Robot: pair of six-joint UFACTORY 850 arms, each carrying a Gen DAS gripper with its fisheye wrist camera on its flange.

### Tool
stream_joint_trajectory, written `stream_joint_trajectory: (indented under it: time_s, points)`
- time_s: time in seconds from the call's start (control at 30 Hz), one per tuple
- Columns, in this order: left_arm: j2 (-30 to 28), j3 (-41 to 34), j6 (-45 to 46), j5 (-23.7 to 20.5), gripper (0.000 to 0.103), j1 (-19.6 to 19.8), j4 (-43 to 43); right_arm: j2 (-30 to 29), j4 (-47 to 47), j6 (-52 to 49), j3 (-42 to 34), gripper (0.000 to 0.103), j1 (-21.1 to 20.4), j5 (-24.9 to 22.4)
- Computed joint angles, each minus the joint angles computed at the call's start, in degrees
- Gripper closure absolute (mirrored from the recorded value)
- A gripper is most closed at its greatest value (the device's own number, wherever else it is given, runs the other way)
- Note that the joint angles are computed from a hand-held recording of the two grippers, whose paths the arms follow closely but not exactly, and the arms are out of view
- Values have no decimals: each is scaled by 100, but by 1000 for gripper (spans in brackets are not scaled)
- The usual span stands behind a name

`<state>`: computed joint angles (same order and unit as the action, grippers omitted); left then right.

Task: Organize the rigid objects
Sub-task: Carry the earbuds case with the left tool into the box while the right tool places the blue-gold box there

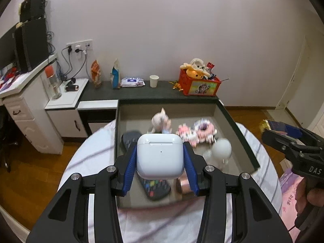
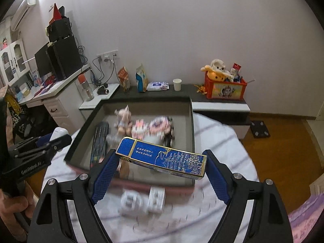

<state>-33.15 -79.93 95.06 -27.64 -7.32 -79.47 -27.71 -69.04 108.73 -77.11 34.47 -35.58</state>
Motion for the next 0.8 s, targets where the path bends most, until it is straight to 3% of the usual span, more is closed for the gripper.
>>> stream_joint_trajectory:
  time_s: [0.1,0.27,0.37,0.47,0.73,0.8]
  points:
    - [-465,-727,-815,102,59,-154,739,-310,393,-657,-466,19,-244,218]
    - [-1334,-2012,-2432,64,59,-312,2210,-1104,1882,-2603,-1505,19,-768,498]
    - [-2048,-3055,-3777,-248,59,-391,3371,-1566,2841,-3584,-2042,19,-1032,532]
    - [-2607,-3858,-4545,-572,59,-450,4060,-1930,3422,-4278,-2474,19,-1176,402]
    - [-3095,-4590,-5265,-755,58,-586,4907,-2517,4155,-5335,-3217,18,-1269,-87]
    - [-3052,-4508,-5292,-643,51,-614,5008,-2566,4215,-5420,-3283,18,-1271,-141]
